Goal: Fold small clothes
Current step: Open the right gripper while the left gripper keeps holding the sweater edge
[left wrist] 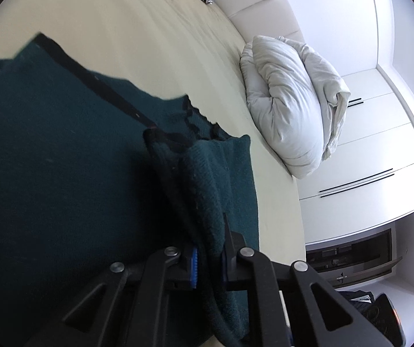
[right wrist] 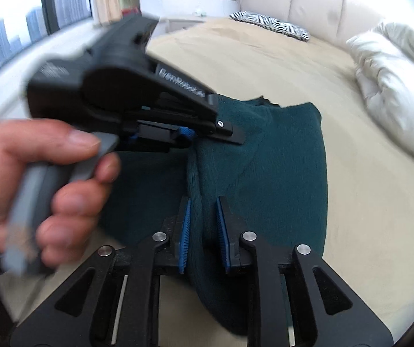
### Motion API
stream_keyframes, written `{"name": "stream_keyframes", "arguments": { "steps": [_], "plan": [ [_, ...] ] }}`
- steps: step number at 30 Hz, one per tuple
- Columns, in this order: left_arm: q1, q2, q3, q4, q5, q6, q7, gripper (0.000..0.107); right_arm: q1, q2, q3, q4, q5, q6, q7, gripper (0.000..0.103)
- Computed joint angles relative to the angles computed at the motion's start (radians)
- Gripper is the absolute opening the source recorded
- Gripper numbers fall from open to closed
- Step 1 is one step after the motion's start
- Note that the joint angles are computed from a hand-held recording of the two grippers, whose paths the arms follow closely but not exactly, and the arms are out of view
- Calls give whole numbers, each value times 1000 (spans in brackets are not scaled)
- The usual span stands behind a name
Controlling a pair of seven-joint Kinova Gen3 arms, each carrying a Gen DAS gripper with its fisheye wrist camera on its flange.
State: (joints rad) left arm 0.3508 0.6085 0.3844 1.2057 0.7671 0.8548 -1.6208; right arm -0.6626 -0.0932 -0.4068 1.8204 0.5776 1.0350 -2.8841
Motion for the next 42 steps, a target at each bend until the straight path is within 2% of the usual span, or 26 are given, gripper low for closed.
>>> {"name": "stream_keyframes", "arguments": {
  "steps": [2, 4, 6, 8, 11, 15, 17, 22, 30, 32, 36, 38, 42],
  "plan": [
    [-32, -19, 3, 26, 15, 2, -22, 12, -35, -91, 68, 58, -30, -81, -41, 18],
    [-56, -34, -1, 43, 26, 6, -36, 12, -66, -181, 122, 138, -1, -163, -116, 19],
    [-82, -48, -8, 58, 37, 16, -50, 12, -56, -257, 154, 193, -7, -230, -171, 21],
    [-105, -56, -22, 54, 34, 41, -54, 12, 23, -268, 131, 210, -27, -235, -161, 22],
    [-132, -59, -42, 39, 30, 75, -50, 12, 153, -198, 47, 180, -81, -198, -51, 24],
    [-147, -46, -69, -23, -5, 132, -26, 12, 320, -83, -73, 170, -126, -259, 36, 24],
    [-146, -37, -79, -55, -29, 154, -10, 12, 351, -50, -107, 169, -111, -297, 51, 24],
    [-149, 0, -92, -115, -69, 201, 27, 12, 267, 45, -92, 125, -43, -307, 45, 24],
    [-191, 4, -82, -2, -26, 125, -1, 12, 186, 115, -31, 144, -41, -397, 10, 24],
    [-193, -8, -83, 30, -17, 91, 1, 17, 178, 119, -18, 153, -26, -421, -17, 24],
    [-121, -116, -149, 87, -128, 2, 80, 22, 138, 136, -12, 126, -8, -412, -74, 24],
    [-100, -200, -148, 146, -165, -64, 62, 30, 133, 136, -8, 119, -7, -413, -70, 24],
    [-37, -291, -124, 195, -276, -91, 17, 31, 153, 100, 7, 149, -59, -498, -69, 24]
  ]
}}
